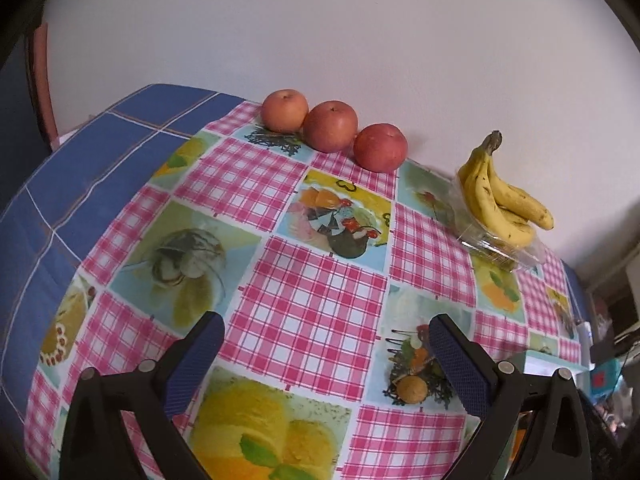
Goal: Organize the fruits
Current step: 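Move both open tools back toward the loose fruits on the tablecloth, then grasp the large green fruit with the right tool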
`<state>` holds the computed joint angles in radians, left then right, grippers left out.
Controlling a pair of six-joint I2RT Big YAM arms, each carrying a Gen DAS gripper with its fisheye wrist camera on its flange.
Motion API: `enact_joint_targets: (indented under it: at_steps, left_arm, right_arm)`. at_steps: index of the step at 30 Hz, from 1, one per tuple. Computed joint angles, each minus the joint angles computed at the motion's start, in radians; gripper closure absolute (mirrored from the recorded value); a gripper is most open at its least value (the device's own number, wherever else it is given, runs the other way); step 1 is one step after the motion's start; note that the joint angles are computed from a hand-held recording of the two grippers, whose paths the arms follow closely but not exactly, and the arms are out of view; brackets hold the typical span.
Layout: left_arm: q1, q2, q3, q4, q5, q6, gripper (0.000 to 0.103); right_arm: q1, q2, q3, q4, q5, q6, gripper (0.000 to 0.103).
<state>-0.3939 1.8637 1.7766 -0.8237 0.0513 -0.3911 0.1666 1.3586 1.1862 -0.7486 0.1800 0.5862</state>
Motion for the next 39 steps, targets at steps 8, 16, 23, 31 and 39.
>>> enact_joint_targets:
  at_steps: [8, 16, 23, 31, 39]
  left_arm:
    - [0.02, 0.02, 0.012, -0.015, -0.018, 0.005, 0.0]
    - [0.028, 0.065, 0.037, -0.075, 0.031, -0.035, 0.008]
    - [0.03, 0.083, 0.035, -0.084, 0.048, -0.074, 0.017]
    - [0.03, 0.093, 0.043, -0.094, 0.062, -0.09, 0.017]
    - [0.024, 0.096, 0.05, -0.106, 0.064, -0.084, 0.017]
  right_arm:
    - [0.046, 0.087, 0.086, 0.002, -0.012, -0.019, 0.014]
    - [0.084, 0.211, 0.204, -0.05, -0.023, -0.063, 0.032]
    - [0.094, 0.297, 0.266, -0.082, -0.044, -0.064, 0.042]
    - [0.091, 0.332, 0.273, -0.075, -0.082, -0.043, 0.047]
    - [0.089, 0.33, 0.253, -0.037, -0.124, -0.021, 0.056]
